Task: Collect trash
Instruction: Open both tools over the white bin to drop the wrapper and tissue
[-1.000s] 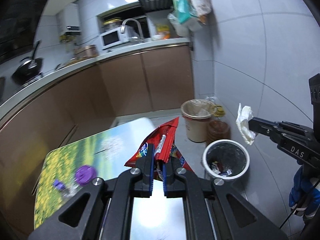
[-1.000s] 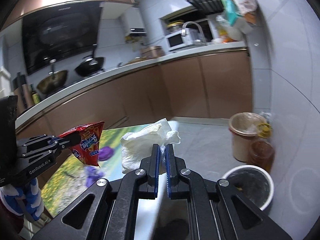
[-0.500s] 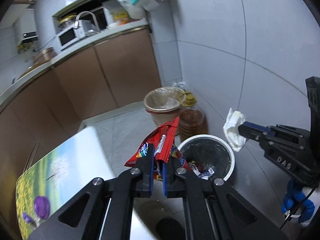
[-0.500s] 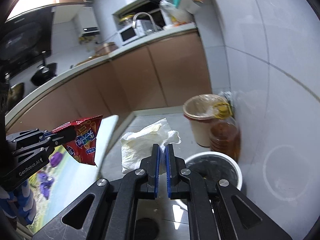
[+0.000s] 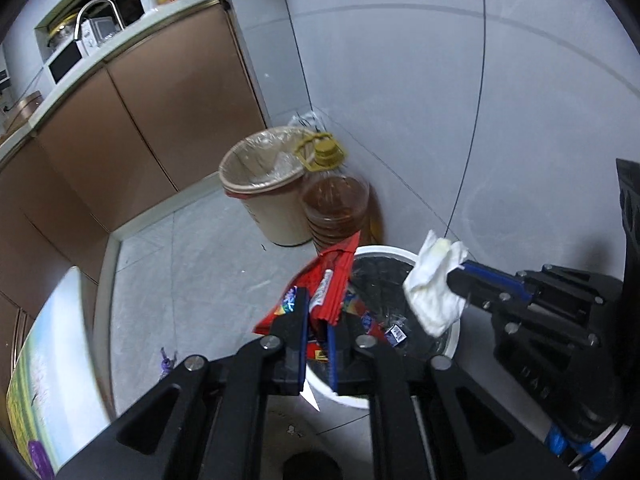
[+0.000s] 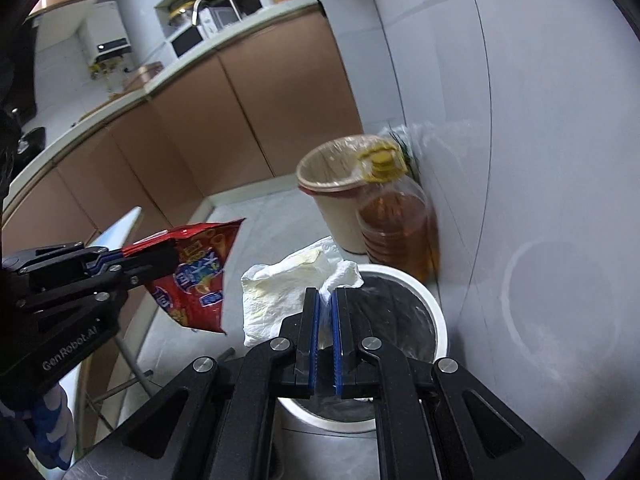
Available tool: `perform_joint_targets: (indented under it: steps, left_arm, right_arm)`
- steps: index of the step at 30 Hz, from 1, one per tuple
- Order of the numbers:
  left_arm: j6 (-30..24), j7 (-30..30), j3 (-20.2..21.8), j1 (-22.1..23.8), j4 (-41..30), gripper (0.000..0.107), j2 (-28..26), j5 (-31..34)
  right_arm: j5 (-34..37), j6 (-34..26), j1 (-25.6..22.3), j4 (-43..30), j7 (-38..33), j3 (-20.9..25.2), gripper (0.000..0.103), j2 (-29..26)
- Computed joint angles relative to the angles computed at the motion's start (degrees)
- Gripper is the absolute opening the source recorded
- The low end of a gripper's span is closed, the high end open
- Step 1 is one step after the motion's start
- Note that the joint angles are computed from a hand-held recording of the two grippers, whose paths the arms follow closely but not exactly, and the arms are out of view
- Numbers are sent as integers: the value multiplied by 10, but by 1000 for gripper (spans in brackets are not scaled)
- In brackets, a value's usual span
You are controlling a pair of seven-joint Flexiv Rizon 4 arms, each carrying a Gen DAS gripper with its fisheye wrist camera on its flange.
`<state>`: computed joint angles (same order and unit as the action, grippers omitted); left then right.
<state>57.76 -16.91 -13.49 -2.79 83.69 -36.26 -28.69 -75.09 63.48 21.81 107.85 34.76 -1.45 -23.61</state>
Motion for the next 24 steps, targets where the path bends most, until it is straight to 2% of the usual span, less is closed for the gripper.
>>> perform_joint_targets:
  steps: [4,6,7,8,10,17,24]
  left_arm:
    - [-22,-21,11,-16,-25,12,-21,20]
    - [-25,-28,10,-19,-36,22,-30,24]
    - [-27,-29,9,-18,-38,32,-31,24]
    - [-21,-27,4,-16,-36,38,-31,19]
    - [-17,-20,-5,-8,-29,41,-26,8]
    - [16,9,-26,17,16,42,9,-41]
    - [71,94,-57,61,94,42,77,-156]
  right_arm:
    - [11,16,-7,-3,1,-6,10,-20]
    - [22,24,-8,-6,-6,-9,11,-32]
    - [28,27,-8,-8,-9,-12,15,-37]
    - [35,28,-7,-9,-14,-13,25,-40]
    - [48,27,-2,-11,-23,-17,35,-47]
    - [68,9,23,-7,-30,-22,40,-38]
    - [62,-27,48,-16,-34,-5,41,-13]
